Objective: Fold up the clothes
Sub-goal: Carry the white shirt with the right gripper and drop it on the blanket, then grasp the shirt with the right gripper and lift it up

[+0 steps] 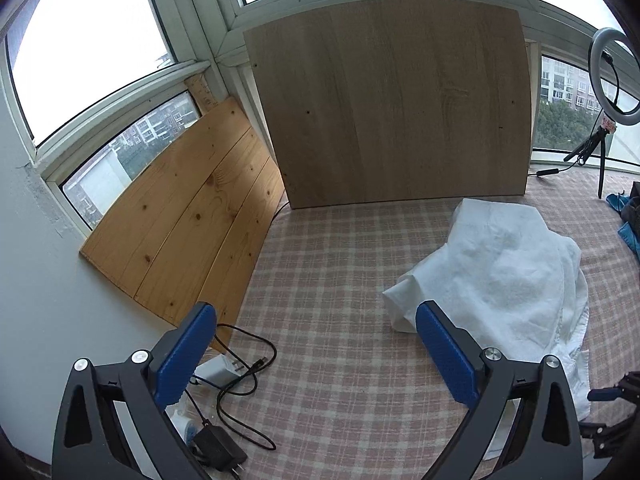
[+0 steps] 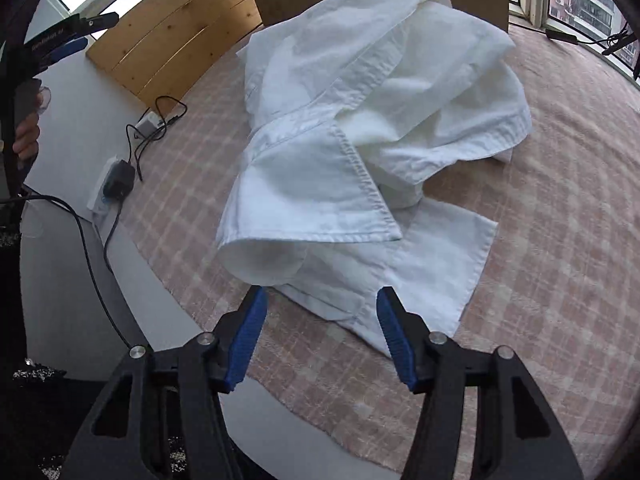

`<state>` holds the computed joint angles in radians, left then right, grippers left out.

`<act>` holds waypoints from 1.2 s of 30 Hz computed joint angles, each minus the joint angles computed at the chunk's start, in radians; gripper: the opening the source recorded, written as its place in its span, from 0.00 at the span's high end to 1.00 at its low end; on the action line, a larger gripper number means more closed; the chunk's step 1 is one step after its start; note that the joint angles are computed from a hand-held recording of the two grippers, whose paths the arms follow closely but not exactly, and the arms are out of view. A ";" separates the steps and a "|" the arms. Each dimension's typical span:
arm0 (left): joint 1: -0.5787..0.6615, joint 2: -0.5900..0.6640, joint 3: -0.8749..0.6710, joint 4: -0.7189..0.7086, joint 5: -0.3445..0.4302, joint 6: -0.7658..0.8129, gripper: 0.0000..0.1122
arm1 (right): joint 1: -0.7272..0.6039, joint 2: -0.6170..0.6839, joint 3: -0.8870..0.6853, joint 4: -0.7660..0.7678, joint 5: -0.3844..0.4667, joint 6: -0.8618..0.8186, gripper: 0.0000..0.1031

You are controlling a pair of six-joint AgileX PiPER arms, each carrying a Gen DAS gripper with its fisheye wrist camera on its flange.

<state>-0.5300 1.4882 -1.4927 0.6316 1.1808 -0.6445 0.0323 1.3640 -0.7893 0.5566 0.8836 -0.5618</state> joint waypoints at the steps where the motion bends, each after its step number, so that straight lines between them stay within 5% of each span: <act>1: 0.005 -0.010 0.020 -0.005 -0.002 -0.003 0.11 | 0.024 0.001 0.019 0.025 -0.021 -0.013 0.45; 4: 0.015 -0.041 0.076 -0.016 -0.013 -0.002 0.11 | 0.139 0.017 0.057 0.026 -0.143 0.048 0.45; 7: 0.023 -0.064 0.109 -0.036 -0.024 0.007 0.11 | 0.295 0.069 0.049 -0.169 -0.304 0.321 0.45; 10: 0.020 -0.090 0.138 -0.045 -0.042 0.029 0.11 | 0.326 0.133 -0.013 -0.294 -0.313 0.421 0.48; 12: 0.007 -0.112 0.161 -0.046 -0.057 0.047 0.15 | 0.243 0.140 -0.066 -0.181 -0.238 0.311 0.84; 13: -0.005 -0.123 0.171 -0.039 -0.069 0.050 0.20 | 0.165 0.133 -0.098 -0.081 -0.170 0.212 0.93; 16: -0.022 -0.147 0.190 -0.033 -0.114 0.072 0.21 | -0.027 0.087 -0.191 0.029 -0.101 0.070 0.95; 21: -0.045 -0.097 0.156 -0.043 -0.178 0.160 0.21 | -0.170 0.146 -0.549 -0.106 -0.033 0.138 0.95; 31: -0.167 0.259 -0.198 -0.099 -0.256 0.378 0.20 | -0.144 0.638 -1.308 -0.222 0.185 0.281 0.95; 36: -0.167 0.541 -0.485 -0.057 -0.179 0.449 0.21 | -0.169 0.840 -1.561 -0.191 0.326 0.260 0.94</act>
<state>-0.6968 2.0294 -1.9780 0.5744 1.0020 -0.1956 -0.1362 2.2036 -2.3498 0.3657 1.2092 -0.3016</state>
